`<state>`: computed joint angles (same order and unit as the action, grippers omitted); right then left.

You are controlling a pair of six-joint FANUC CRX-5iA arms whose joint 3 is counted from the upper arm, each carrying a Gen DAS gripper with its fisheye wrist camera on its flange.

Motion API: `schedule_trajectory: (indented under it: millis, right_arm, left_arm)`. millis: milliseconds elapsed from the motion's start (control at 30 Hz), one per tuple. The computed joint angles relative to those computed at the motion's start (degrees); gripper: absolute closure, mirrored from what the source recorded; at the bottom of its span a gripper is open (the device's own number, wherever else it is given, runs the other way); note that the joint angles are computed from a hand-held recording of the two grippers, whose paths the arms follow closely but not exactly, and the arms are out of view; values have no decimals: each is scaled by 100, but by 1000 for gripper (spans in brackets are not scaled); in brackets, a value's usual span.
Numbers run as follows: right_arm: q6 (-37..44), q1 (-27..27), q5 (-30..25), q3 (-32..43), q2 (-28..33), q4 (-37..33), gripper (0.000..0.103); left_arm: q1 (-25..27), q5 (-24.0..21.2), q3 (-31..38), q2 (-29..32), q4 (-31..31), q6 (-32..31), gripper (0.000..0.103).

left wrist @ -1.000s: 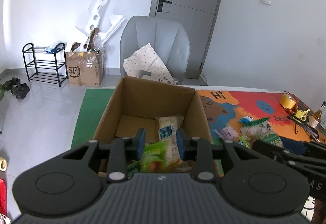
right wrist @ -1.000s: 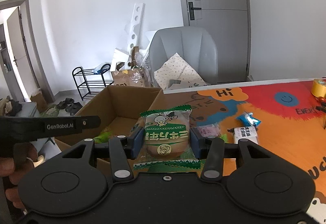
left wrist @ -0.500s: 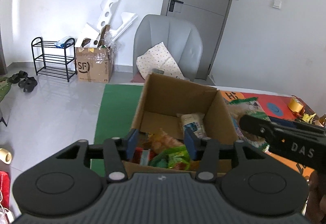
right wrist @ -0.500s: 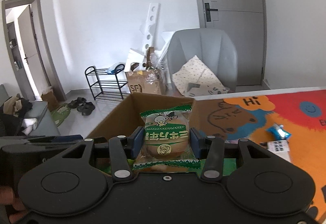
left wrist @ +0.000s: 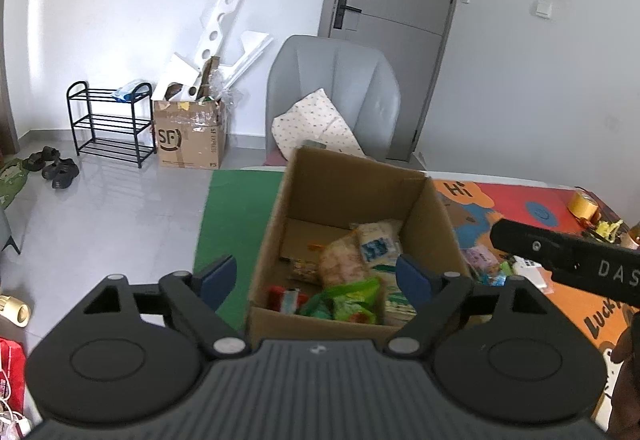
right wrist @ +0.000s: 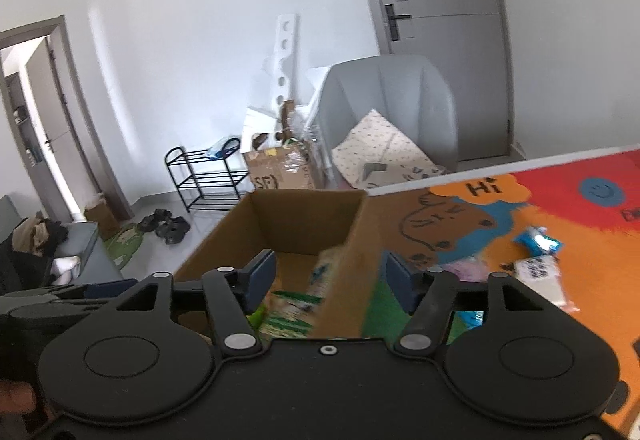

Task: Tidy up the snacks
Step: 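Move both open grippers back over the remaining snacks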

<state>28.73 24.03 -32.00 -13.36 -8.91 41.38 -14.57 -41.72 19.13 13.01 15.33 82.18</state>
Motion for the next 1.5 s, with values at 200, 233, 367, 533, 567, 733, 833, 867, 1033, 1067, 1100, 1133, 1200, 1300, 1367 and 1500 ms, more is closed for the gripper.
schedule_trajectory:
  millis: [200, 233, 367, 533, 567, 733, 833, 867, 1033, 1067, 1100, 1133, 1200, 1300, 1367, 1500]
  right_arm:
    - [-275, -35, -209, -326, -313, 137, 37]
    - [-307, -39, -237, -370, -359, 161, 37]
    - [-419, -57, -350, -572, -580, 242, 34]
    - [-504, -151, -424, -753, -785, 263, 33]
    - [-531, -163, -444, -803, -837, 272, 33]
    - [-592, -239, -510, -985, -1021, 240, 33]
    - [-592, -301, -524, -1072, -1106, 210, 33]
    - [-594, -323, -527, -1101, -1131, 197, 33]
    - [-604, -422, -539, -1232, -1241, 147, 33]
    - [-593, -444, -534, -1246, -1252, 131, 33]
    - [-599, -469, -530, -1272, -1274, 128, 33]
    - [-601, -492, -524, -1288, -1287, 118, 33]
    - [-602, -547, -507, -1310, -1309, 91, 33]
    - [-594, -642, -456, -1356, -1335, 61, 33]
    - [-566, -700, -429, -1360, -1333, 10, 33]
    - [-419, -840, -361, -1343, -1308, -149, 33]
  left_arm:
    - [-141, 21, -106, -68, 124, -146, 14]
    - [-165, 33, -122, -80, 134, -162, 12]
    - [-281, 65, -169, -119, 99, -137, 11]
    - [-421, 35, -168, -122, 135, -182, 11]
    - [-448, 35, -170, -120, 147, -198, 11]
    - [-573, 14, -168, -109, 162, -221, 11]
    - [-639, -8, -143, -80, 179, -235, 11]
    - [-664, -12, -137, -70, 177, -245, 11]
    - [-761, -13, -129, -36, 262, -332, 11]
    - [-783, -12, -125, -26, 286, -364, 11]
    - [-810, -12, -113, -15, 280, -370, 11]
    - [-832, -7, -103, -5, 286, -387, 11]
    - [-888, 23, -85, 24, 316, -429, 11]
    - [-995, 56, 9, 101, 247, -373, 11]
    - [-1054, 67, 81, 156, 178, -313, 11]
    - [-1156, 38, 263, 304, 59, -170, 11]
